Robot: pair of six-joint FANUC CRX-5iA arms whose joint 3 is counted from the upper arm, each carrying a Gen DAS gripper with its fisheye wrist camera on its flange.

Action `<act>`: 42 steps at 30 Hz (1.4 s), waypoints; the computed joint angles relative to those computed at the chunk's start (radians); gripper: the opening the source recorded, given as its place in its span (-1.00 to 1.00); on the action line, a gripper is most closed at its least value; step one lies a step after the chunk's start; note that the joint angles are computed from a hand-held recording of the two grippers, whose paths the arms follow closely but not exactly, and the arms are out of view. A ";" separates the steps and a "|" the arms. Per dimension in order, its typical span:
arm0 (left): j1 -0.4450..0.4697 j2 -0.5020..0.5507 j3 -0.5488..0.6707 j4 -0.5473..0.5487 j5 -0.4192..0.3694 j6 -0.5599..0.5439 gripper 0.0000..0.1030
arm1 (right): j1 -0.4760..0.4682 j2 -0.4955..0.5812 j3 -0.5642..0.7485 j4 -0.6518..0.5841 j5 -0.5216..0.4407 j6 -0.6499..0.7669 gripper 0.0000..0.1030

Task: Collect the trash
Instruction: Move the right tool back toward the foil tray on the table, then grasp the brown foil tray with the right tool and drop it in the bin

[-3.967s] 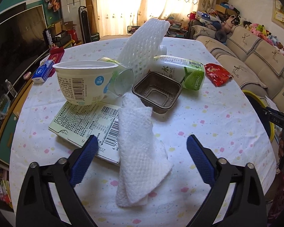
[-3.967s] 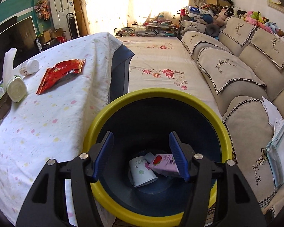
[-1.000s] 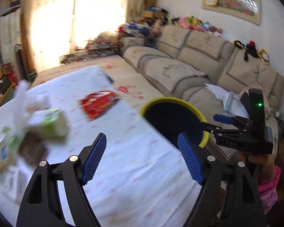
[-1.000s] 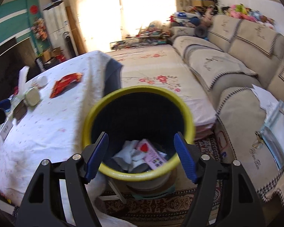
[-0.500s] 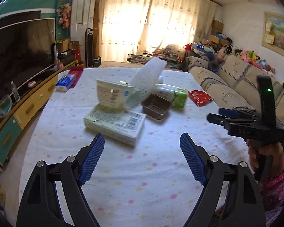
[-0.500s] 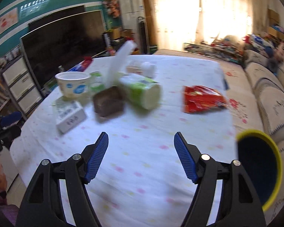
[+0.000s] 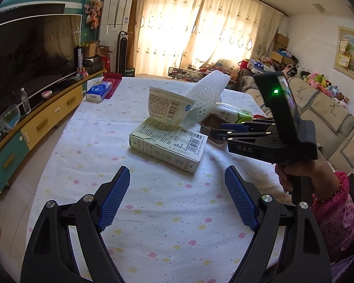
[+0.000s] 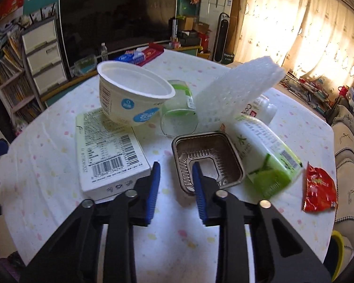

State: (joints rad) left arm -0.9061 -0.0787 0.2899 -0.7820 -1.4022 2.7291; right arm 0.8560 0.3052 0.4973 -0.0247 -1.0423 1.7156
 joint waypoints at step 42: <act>0.010 0.116 0.104 0.064 0.011 -0.093 0.69 | -0.323 -0.282 -0.531 0.429 0.219 -0.635 -0.91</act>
State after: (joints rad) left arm -0.8964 0.0376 0.3937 -0.7182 -1.3909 2.6356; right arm 0.5331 0.0229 -0.0332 0.4041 -0.8230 1.0805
